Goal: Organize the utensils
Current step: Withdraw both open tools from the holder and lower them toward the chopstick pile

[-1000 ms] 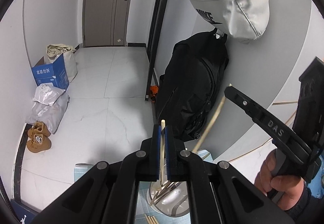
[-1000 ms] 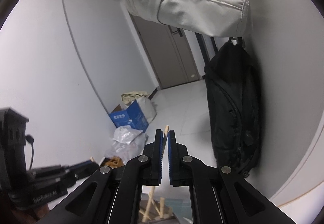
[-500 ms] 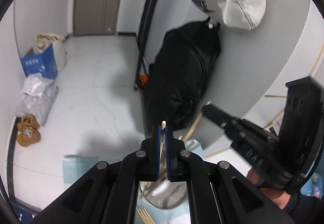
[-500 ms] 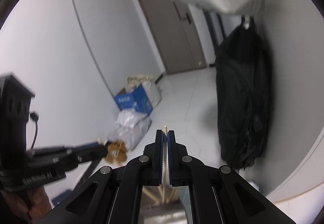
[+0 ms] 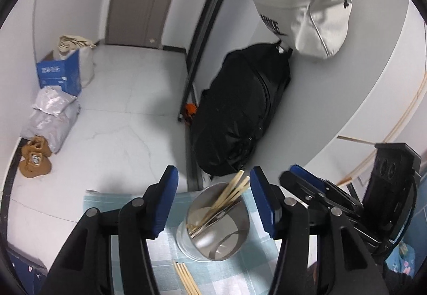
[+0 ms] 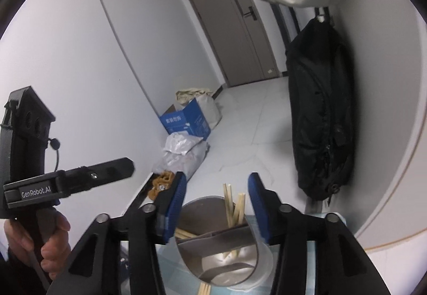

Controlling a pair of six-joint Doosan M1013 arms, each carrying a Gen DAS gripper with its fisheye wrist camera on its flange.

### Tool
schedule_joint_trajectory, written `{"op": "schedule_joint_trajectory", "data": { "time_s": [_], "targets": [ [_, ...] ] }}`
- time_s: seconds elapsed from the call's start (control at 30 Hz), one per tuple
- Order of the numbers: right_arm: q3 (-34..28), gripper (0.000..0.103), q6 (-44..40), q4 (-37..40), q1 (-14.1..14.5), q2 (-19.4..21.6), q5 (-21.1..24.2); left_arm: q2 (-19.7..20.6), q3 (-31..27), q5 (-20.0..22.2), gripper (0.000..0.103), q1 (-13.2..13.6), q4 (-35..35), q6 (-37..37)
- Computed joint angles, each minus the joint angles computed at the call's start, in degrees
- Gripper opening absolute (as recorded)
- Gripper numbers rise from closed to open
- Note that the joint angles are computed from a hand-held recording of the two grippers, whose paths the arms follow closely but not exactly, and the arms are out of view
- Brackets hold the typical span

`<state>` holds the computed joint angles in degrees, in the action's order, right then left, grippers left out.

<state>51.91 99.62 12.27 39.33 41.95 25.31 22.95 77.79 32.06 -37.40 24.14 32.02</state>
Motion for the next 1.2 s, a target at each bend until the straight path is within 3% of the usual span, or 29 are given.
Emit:
{"op": "schedule_joint_trajectory", "data": {
  "time_s": [0.13, 0.33, 0.53, 0.6, 0.97, 1.2],
  "targets": [
    [2.3, 0.06, 2.34, -2.64, 0.52, -1.64, -1.75, -1.11, 1.27, 1.07, 0.062, -1.24, 7.03, -7.16],
    [5.45, 0.071, 5.31, -5.57, 1.31, -3.79, -3.92, -1.58, 1.68, 5.46, 0.063, -3.24, 15.16, -13.48],
    [8.29, 0.08, 7.98, -8.55, 2.01, -5.57, -5.95, -2.07, 2.52, 7.76, 0.064, -4.39, 18.96, -16.4],
    [9.28, 0.085, 9.69, -10.43, 2.34, -6.16, -6.56, -2.32, 3.06, 8.42, 0.071, -4.78, 20.07, -17.63],
    [14.77, 0.095, 16.79, -18.21, 3.74, -8.77, -9.22, -3.04, 6.17, 10.72, 0.078, -7.01, 26.4, -23.92],
    [17.87, 0.095, 19.94, -21.36, 4.36, -9.46, -10.12, -3.25, 8.61, 10.64, 0.079, -8.14, 29.66, -28.41]
  ]
}}
